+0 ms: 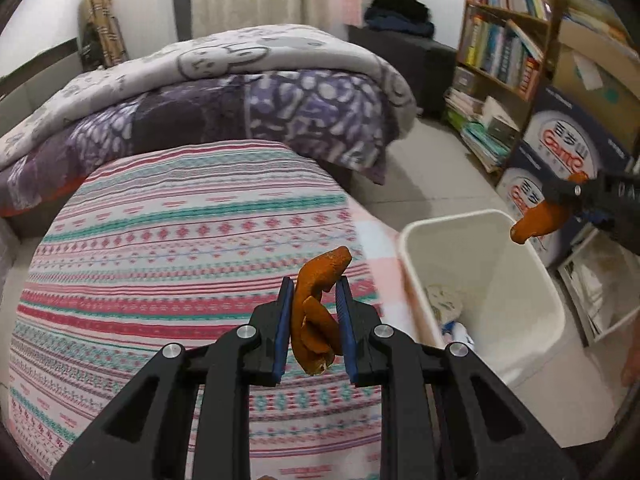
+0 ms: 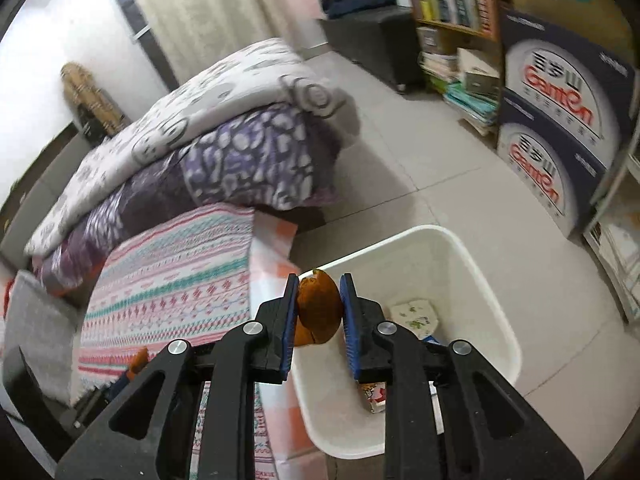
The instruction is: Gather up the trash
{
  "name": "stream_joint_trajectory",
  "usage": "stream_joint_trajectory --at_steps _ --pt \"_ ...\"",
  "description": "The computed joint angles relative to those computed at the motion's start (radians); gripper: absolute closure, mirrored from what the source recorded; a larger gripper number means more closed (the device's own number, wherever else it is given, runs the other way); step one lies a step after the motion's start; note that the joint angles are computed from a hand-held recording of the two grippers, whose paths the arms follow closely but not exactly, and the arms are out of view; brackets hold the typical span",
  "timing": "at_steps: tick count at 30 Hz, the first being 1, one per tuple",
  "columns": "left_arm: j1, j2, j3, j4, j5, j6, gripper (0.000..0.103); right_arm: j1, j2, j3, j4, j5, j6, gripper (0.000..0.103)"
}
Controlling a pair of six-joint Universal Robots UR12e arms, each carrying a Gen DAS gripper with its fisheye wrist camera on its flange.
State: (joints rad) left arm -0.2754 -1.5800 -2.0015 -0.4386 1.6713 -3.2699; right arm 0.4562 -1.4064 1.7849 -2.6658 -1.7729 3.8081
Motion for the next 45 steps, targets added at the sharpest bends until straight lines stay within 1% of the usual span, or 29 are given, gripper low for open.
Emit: stream_joint_trajectory --at_steps 1,3,7,8,10,12,13,15,17,19,21,23,24,25,26,27,30,32,36,37,39,41,43,44,45 --pt "-0.007 -0.004 0.003 0.001 0.0 0.003 0.081 -0.004 -0.006 0.006 0.001 -0.006 0.014 0.079" --pt "-0.022 -0.016 0.016 -0.002 -0.012 -0.004 0.081 -0.016 -0.021 0.022 -0.004 -0.013 0.048 0.068" --pt "-0.047 -0.041 0.049 -0.018 -0.047 -0.022 0.081 -0.039 -0.049 0.051 -0.021 -0.023 0.115 0.059" --pt "-0.058 -0.05 0.062 -0.019 -0.054 -0.021 0.081 -0.043 -0.055 0.058 -0.025 -0.03 0.131 0.055" --pt "-0.073 -0.059 0.076 -0.022 -0.06 -0.021 0.081 -0.051 -0.068 0.07 -0.03 -0.05 0.158 0.05" --pt "-0.089 -0.071 0.093 -0.022 -0.07 -0.017 0.081 -0.056 -0.078 0.08 -0.036 -0.068 0.184 0.04" --pt "-0.096 -0.075 0.101 -0.021 -0.073 -0.014 0.081 -0.06 -0.085 0.087 -0.039 -0.079 0.2 0.038" --pt "-0.113 -0.088 0.121 -0.019 -0.077 -0.006 0.081 -0.064 -0.096 0.097 -0.04 -0.104 0.228 0.03" --pt "-0.125 -0.099 0.138 -0.018 -0.082 -0.002 0.081 -0.069 -0.106 0.107 -0.04 -0.127 0.249 0.025" --pt "-0.137 -0.11 0.156 -0.016 -0.092 0.001 0.081 -0.072 -0.117 0.116 -0.042 -0.155 0.281 0.022" --pt "-0.145 -0.122 0.174 -0.018 -0.098 -0.001 0.08 -0.077 -0.13 0.13 -0.046 -0.183 0.317 0.016" --pt "-0.152 -0.134 0.193 -0.018 -0.111 0.005 0.08 -0.082 -0.141 0.14 -0.041 -0.197 0.336 0.014" --pt "-0.155 -0.137 0.198 -0.017 -0.115 0.009 0.078 -0.085 -0.145 0.143 -0.036 -0.203 0.342 0.013" --pt "-0.157 -0.142 0.206 -0.019 -0.118 0.013 0.072 -0.084 -0.148 0.144 -0.03 -0.212 0.349 0.012" --pt "-0.158 -0.146 0.213 -0.018 -0.128 0.014 0.056 -0.083 -0.15 0.145 -0.024 -0.22 0.353 0.011" --pt "-0.156 -0.147 0.217 -0.011 -0.136 0.01 0.046 -0.083 -0.151 0.144 -0.018 -0.228 0.353 0.011" --pt "-0.153 -0.143 0.218 -0.004 -0.141 0.006 0.041 -0.074 -0.149 0.136 -0.001 -0.266 0.348 0.007" --pt "-0.151 -0.14 0.217 -0.005 -0.13 0.007 0.036 -0.064 -0.144 0.127 0.011 -0.297 0.334 0.007" --pt "-0.143 -0.126 0.198 0.002 -0.095 0.011 0.033 -0.034 -0.127 0.105 0.029 -0.369 0.3 0.007" --pt "-0.141 -0.121 0.192 0.007 -0.085 0.013 0.032 -0.023 -0.119 0.096 0.034 -0.395 0.28 0.007" --pt "-0.132 -0.104 0.169 0.03 -0.061 0.014 0.026 0.001 -0.104 0.077 0.043 -0.446 0.237 0.007" --pt "-0.127 -0.089 0.151 0.05 -0.039 0.012 0.022 0.02 -0.089 0.061 0.043 -0.482 0.2 0.007" --pt "-0.122 -0.072 0.127 0.079 0.002 0.009 0.017 0.045 -0.07 0.048 0.015 -0.527 0.139 0.007" --pt "-0.121 -0.062 0.113 0.098 0.033 0.007 0.013 0.058 -0.06 0.042 -0.001 -0.555 0.109 0.007" --pt "-0.12 -0.051 0.1 0.118 0.064 0.006 0.012 0.073 -0.049 0.036 -0.016 -0.586 0.077 0.007"
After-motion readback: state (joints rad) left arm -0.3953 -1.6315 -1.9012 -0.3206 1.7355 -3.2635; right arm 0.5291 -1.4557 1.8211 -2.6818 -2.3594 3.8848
